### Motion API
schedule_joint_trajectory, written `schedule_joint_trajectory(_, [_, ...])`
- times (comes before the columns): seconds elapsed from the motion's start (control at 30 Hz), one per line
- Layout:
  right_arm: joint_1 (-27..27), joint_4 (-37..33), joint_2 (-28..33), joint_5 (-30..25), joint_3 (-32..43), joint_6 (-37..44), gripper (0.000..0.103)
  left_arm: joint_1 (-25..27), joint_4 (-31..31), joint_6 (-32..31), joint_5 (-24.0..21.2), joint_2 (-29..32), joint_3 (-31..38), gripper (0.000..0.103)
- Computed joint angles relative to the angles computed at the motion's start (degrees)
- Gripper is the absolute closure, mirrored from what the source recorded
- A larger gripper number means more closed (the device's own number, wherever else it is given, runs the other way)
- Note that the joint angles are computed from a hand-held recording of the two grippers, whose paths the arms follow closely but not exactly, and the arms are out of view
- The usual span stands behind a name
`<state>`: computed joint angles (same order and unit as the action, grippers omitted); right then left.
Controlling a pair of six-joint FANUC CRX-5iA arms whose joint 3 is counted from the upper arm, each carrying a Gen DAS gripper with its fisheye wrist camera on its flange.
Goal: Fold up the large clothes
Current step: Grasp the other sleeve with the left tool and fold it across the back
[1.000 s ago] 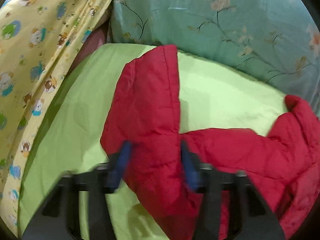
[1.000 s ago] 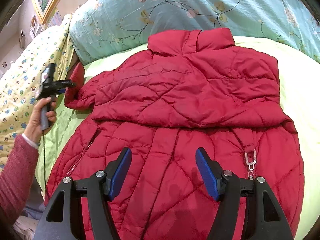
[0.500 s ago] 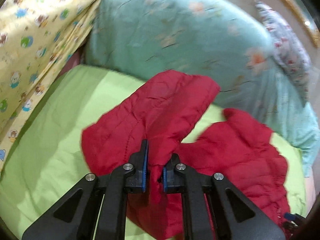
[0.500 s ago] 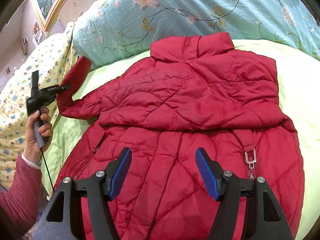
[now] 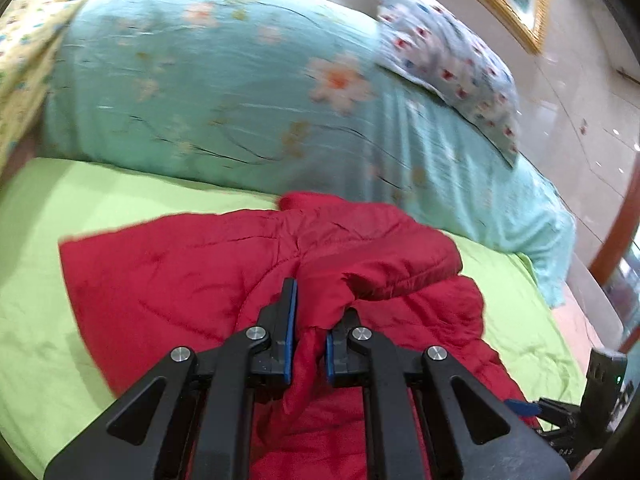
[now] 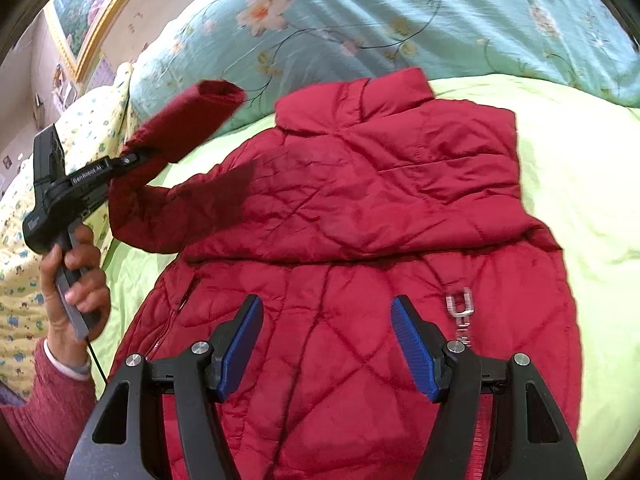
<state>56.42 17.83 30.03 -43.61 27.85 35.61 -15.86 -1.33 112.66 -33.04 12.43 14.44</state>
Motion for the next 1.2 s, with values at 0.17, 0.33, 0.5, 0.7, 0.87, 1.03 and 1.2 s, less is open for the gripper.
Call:
schedule_joint_trajectory(0.17, [-0.82,0.84,-2.22,2.4,-3.79,-3.08,0.035,-2.91,4.88,-4.45,1.74,3.77,1.92,0.095])
schedule_joint_trajectory(0.33, [-1.65,1.39,-3.95,4.87,-6.92,-6.34,0.035,-5.06,7.09,-6.89,0.67,7.78,5.12,0.095])
schedule_joint_trajectory(0.5, [-2.58,1.91,-5.11,6.58,-8.81,-9.05,0.033,-6.07,7.76,-6.92,-2.03,11.43,8.44,0.095])
schedule_joint_trajectory(0.7, [-4.16,-0.12,-4.31,8.61,-7.2,-8.07,0.033,-6.51,10.13,-8.95,-2.81,13.27,9.03,0.095])
schedule_joint_trajectory(0.87, [-6.96,-10.14,-0.53,8.6,0.09,-1.08,0.033,-7.01,9.89,-10.04,-5.57,14.91,11.13,0.094])
schedule_joint_trajectory(1.03, [-10.51,-21.01,4.79,8.08,8.75,4.08,0.033,-7.0,9.63,-10.8,-6.52,15.08,11.72,0.094])
schedule_joint_trajectory(1.2, [-14.65,-36.22,11.4,4.23,19.53,10.47,0.041,-6.77,10.39,-11.5,-7.2,15.6,12.25,0.093])
